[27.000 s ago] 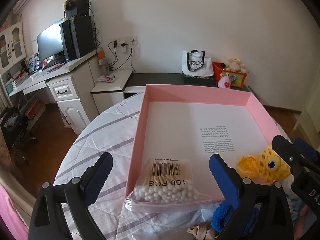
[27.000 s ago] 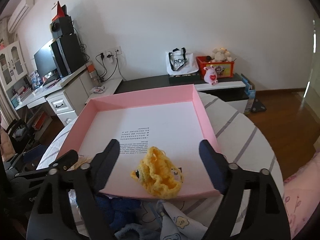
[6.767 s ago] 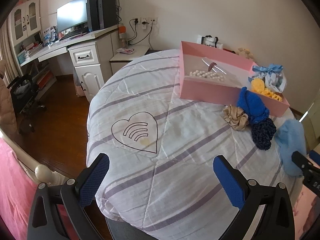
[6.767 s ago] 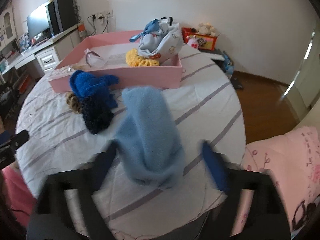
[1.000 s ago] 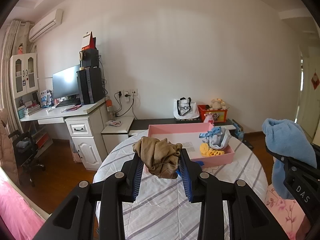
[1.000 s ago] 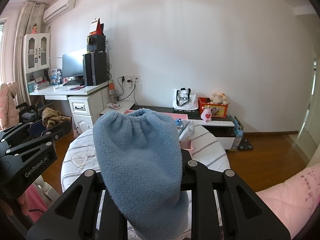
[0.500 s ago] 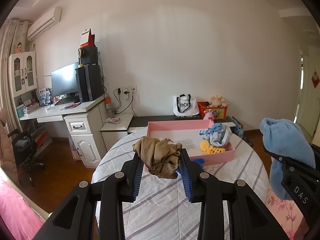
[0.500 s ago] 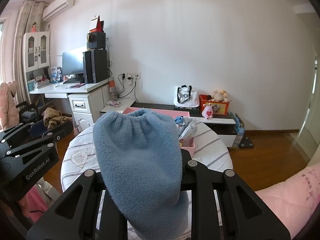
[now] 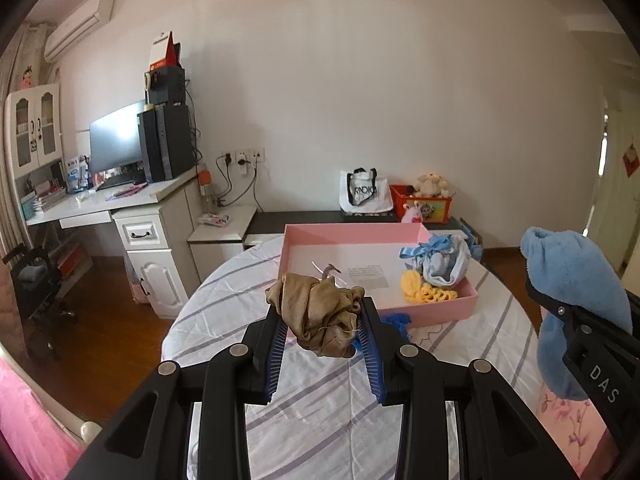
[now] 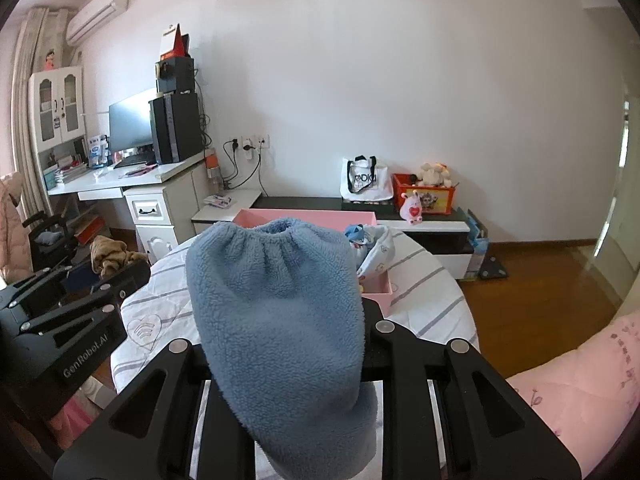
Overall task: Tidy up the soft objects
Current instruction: 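Carry the scrunchie in the left gripper and fleece in the right over the pink tray, then lower the scrunchie and fleece into the pink tray and open both grippers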
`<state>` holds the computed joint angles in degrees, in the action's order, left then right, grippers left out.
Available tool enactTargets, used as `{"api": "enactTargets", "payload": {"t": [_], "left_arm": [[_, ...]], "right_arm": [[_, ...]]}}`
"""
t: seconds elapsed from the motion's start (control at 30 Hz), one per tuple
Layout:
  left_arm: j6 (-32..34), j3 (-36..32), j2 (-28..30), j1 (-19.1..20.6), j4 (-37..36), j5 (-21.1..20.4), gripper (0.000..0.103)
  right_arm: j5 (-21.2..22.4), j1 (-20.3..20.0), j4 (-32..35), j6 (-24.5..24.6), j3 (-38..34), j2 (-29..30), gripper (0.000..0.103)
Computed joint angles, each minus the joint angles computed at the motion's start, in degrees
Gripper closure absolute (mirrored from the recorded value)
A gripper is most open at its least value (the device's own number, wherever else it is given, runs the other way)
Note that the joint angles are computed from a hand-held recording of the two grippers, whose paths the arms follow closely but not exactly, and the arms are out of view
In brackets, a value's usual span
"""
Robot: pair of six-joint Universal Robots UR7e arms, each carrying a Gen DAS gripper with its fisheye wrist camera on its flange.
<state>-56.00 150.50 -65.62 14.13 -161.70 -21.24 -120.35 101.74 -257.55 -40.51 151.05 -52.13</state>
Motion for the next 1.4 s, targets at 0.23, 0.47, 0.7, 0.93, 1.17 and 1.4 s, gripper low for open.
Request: {"api": "enactTargets", "payload": {"t": [0.23,0.47,0.7,0.93,1.17,1.4], "left_arm": [[18.1,-4.5,5.5,7.7,-17.3,-0.5,0.071],[33.8,-11.8,10.8,15.4,-28.7,-1.9,0.071],[46.0,-22.1,15.8,23.6,-32.5,-5.3,0.071],[51.2,-32.6,19.7,29.6,-27.5,-8.3,0.071],[53.7,-44.0,23.6,34.9,-19.4,-11.0,0.071],[56.7,-53.4,27.2,38.5,-14.0,-13.1,0.069]], "right_arm": [[0.4,-1.1,5.9,0.1,-4.4,-0.8,0.084],[1.4,-2.6,12.1,0.4,-9.3,-0.8,0.084],[1.0,-4.3,19.9,1.2,-15.9,0.4,0.084],[0.2,-6.6,27.8,2.7,-22.2,2.2,0.084],[-0.1,-8.4,34.4,3.6,-27.0,3.9,0.084],[-1.0,-9.1,38.3,4.0,-30.4,5.5,0.084]]}}
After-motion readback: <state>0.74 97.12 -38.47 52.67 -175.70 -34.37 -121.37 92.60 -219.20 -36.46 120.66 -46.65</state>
